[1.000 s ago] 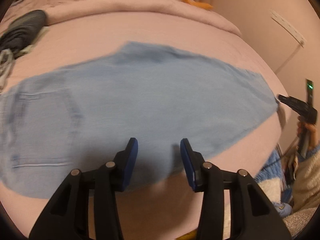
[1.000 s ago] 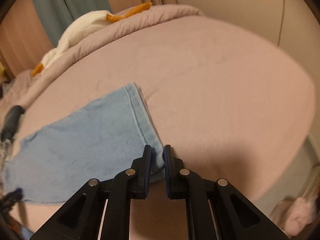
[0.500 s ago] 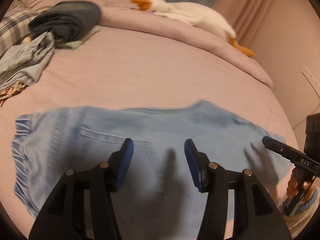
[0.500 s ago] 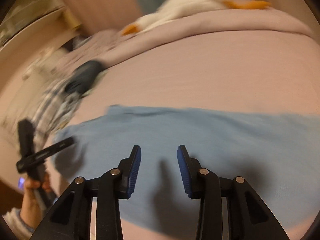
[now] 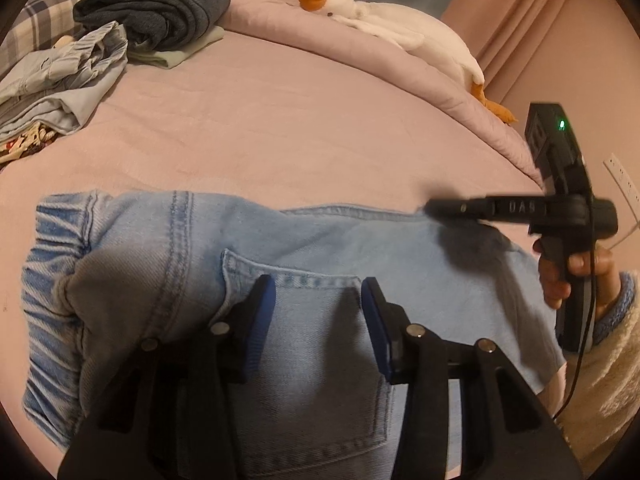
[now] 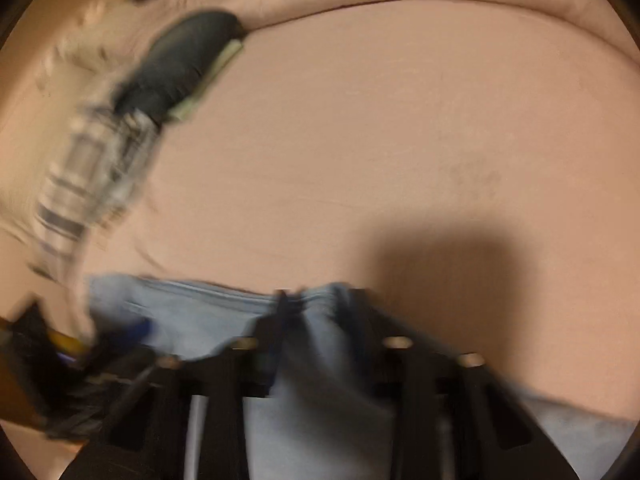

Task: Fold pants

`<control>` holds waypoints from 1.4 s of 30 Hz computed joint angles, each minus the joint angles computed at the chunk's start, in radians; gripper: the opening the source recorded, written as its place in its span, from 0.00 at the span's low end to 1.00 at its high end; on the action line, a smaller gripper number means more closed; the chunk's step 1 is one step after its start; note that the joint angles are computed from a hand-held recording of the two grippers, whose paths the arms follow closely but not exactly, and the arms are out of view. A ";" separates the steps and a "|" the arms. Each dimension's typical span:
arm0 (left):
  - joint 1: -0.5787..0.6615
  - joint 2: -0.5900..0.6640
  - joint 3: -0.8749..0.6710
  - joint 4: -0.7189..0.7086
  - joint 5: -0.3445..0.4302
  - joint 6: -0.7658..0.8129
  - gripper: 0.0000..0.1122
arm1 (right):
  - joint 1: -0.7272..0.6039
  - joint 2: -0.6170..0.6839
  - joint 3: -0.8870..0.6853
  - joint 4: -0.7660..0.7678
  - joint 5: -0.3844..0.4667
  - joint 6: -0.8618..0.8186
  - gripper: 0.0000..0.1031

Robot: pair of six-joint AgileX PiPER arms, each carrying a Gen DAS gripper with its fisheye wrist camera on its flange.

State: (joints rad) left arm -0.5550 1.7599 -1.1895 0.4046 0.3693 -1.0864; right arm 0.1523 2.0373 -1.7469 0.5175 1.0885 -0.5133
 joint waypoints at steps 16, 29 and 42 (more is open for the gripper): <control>-0.106 0.129 -0.230 0.058 0.184 0.037 0.50 | -0.119 -0.484 0.673 0.115 -0.352 -0.350 0.20; -0.156 0.084 -0.124 0.206 0.270 -0.081 0.53 | -0.587 -0.556 0.847 0.219 -0.388 -0.733 0.39; -0.251 0.071 -0.216 0.226 0.341 -0.225 0.54 | -1.176 -0.400 0.678 0.361 -0.164 -0.765 0.39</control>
